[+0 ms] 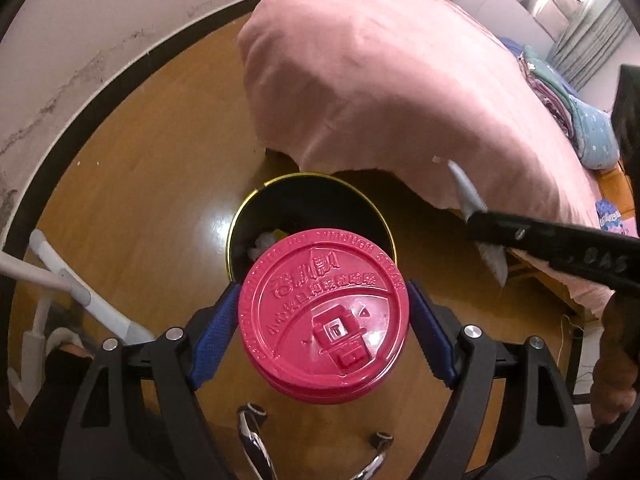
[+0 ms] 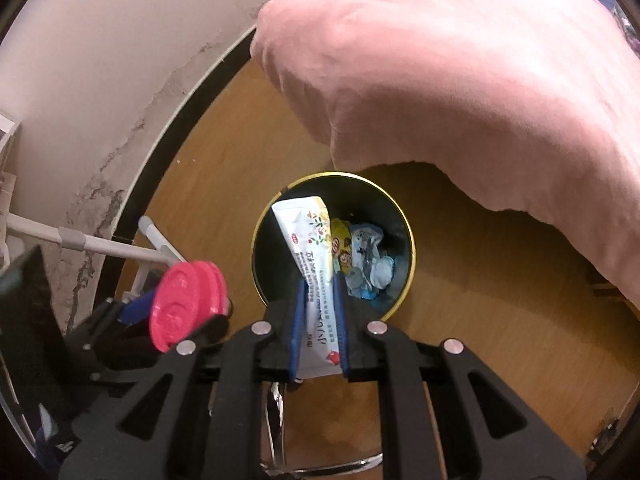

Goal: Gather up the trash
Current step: 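Carry the red lid and wrapper over the bin and release both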

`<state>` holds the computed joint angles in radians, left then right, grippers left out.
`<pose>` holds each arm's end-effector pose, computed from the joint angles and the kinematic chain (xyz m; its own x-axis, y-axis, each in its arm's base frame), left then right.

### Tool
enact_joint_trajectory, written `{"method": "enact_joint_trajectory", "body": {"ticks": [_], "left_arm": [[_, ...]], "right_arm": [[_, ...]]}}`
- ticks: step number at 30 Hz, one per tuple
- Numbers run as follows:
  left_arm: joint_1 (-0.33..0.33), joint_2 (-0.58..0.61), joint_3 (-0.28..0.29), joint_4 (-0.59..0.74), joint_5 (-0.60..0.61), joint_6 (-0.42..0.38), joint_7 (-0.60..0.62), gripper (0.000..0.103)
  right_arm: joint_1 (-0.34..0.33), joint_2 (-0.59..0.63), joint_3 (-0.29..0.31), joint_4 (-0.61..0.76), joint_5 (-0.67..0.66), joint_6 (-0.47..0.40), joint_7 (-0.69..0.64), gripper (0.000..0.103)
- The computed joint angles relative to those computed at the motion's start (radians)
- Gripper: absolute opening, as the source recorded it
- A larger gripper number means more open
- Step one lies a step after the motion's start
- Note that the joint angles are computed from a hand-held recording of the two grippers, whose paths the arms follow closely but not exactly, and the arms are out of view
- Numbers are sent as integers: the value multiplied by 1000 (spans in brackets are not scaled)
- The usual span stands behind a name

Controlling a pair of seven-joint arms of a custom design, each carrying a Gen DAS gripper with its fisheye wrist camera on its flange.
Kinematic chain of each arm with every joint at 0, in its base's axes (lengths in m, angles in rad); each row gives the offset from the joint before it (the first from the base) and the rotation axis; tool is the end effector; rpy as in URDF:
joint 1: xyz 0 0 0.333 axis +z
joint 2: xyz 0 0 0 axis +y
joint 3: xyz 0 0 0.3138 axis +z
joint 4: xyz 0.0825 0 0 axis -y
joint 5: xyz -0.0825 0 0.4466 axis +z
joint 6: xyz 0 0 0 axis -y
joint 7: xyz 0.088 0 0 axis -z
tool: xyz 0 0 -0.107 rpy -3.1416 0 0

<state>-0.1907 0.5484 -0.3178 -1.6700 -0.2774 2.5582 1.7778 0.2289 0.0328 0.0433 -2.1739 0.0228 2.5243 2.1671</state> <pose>0.6781 -0.3414 0.2991 -0.4539 -0.8358 0.3088 -0.8696 0.3400 -0.3581 0.5954 0.1659 0.3709 -0.3051 -0.9328 -0.1916 -0.9048 0.3467 -0.2471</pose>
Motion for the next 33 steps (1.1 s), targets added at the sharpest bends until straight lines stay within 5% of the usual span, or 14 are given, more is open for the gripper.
{"method": "enact_joint_trajectory", "body": {"ticks": [4,15,19,25,33], "left_arm": [[9,3,-7,2,-15,-1,5,79],[2,-12,-12,-3,-9,15,30,80],[-23,-15,-3,19,29,21,47,84],[-7,-51,-15,38,1,6,59,91],[8,-333,38,-157,33,42,71,93]], "right_arm": [[0,-11,-1,-9,-27,20,28,51],[-6,-42,-2,-29,-70,37,90,55],[-16,-77,-3,-51,-129,55,169,64],[-35,-144,7,-86,-187,80,248,66],[-20,-205,42,-53,-246,62,206,74]]}}
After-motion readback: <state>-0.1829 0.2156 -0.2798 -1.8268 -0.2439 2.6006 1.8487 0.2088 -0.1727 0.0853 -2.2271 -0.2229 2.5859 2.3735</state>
